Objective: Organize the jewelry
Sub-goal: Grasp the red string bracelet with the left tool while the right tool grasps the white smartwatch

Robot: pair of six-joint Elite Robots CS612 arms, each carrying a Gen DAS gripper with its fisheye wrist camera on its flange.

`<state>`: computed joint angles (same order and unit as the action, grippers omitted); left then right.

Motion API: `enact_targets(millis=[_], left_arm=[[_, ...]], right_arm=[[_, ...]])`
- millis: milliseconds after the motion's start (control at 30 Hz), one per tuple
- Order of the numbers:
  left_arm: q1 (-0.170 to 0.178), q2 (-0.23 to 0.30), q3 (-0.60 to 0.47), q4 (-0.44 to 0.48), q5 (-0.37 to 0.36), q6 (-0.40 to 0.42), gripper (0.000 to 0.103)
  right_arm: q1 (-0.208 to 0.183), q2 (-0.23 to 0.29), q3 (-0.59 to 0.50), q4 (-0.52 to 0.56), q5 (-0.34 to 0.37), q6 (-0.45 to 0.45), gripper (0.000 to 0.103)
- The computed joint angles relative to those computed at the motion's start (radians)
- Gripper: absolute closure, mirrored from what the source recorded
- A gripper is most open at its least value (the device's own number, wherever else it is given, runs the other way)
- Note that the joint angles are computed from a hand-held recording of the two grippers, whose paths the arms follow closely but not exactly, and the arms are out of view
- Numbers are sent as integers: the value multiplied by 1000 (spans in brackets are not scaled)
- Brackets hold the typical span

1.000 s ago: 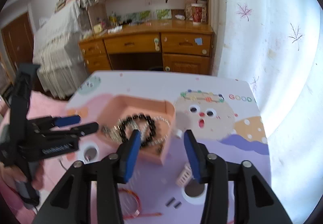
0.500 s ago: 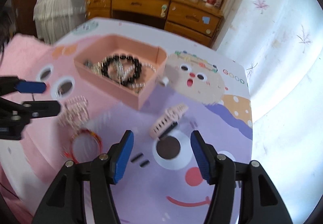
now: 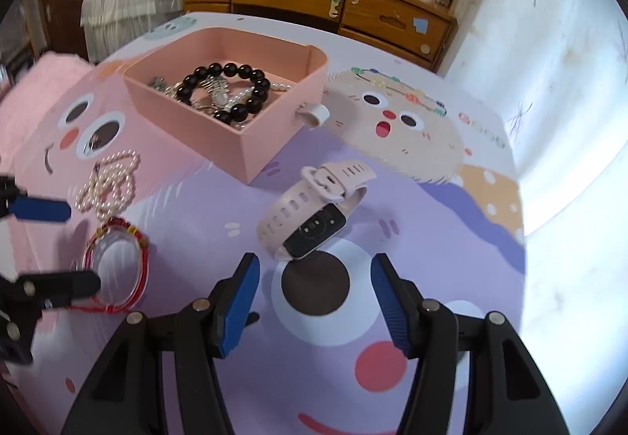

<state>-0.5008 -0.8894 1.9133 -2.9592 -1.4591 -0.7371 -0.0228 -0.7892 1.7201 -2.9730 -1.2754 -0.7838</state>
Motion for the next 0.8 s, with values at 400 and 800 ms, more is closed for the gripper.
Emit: enact_targets(millis=[400,800], left_arm=[[-12,7,-29,91,43,-20,50],[-24,4,-37,128,85,0,80]], right_arm=[[-4,39,-48,16,89,46,40],[-8,47,-38,-46,108,86,74]])
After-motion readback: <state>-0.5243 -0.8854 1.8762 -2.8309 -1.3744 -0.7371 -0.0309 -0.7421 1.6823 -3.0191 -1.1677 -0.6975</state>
